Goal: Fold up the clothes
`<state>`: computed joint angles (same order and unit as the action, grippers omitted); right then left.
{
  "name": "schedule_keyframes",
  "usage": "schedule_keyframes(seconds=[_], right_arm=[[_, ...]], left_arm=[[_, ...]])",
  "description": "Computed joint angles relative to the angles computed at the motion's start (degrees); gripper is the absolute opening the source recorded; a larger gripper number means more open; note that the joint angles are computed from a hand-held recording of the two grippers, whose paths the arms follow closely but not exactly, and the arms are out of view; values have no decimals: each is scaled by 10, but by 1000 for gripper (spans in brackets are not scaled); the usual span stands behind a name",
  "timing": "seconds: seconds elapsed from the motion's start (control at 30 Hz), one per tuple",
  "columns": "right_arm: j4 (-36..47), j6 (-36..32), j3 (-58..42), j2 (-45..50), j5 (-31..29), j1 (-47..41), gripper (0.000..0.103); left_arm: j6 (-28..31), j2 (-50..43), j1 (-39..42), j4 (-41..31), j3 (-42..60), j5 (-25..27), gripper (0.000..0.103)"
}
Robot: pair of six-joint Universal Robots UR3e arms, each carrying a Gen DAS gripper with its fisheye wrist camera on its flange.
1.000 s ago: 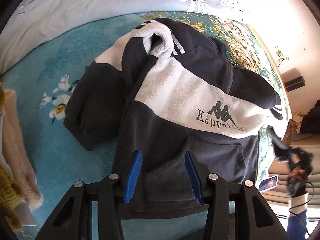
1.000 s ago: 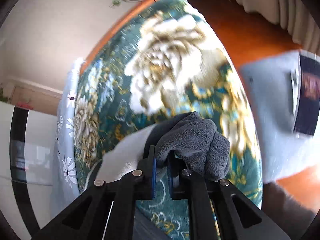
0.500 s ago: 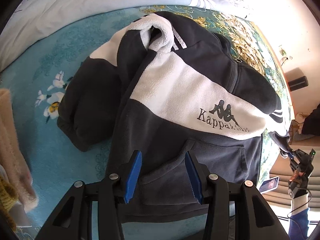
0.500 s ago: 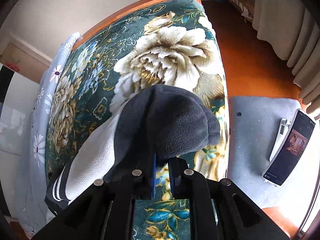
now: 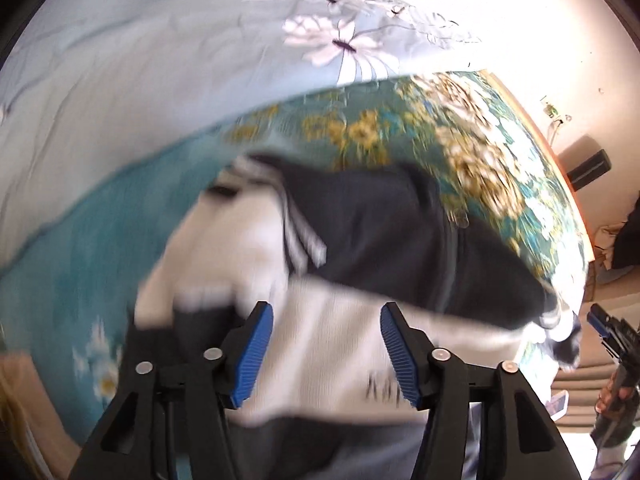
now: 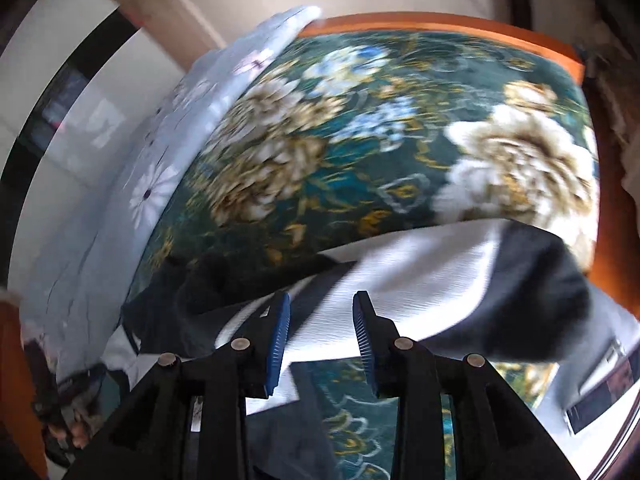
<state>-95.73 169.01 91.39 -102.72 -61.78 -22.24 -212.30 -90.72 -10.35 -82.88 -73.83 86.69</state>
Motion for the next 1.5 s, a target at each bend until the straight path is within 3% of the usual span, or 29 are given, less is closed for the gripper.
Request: schedule_keyframes(seconds=[0.1,0.27,0.43,0.6,0.77,1.07,1.27,1.4,1.5], right_arm=[[-49,32,-67,132,-25,124,35],[-55,52,-164,270,-48,227,35],[-56,42,-153,286,-49,266,35],[-40,-49,-52,217,-14,258,35],[-76,-54,11,155,23,176,35],[-33,-34,-153,306,16,207,39],[-43,8,-186,367,24,243,39],[-9,-2,-244,384,27,252,10],[24,-30,-328,402,3,260,9]], left_arm=[[16,-106,-3,-27,108,34,64],[85,-277,-39,-105,310,136,64],[143,-358,-52,-145,358,200,64],[186,-307,-55,-81,223,213,70],[179,-265,-29,-48,178,172,70],[175,-340,-26,-94,287,177,70],[103,-256,-47,-10,169,193,70],[42,-155,-53,42,54,157,70],[4,-90,-61,45,-1,147,70]])
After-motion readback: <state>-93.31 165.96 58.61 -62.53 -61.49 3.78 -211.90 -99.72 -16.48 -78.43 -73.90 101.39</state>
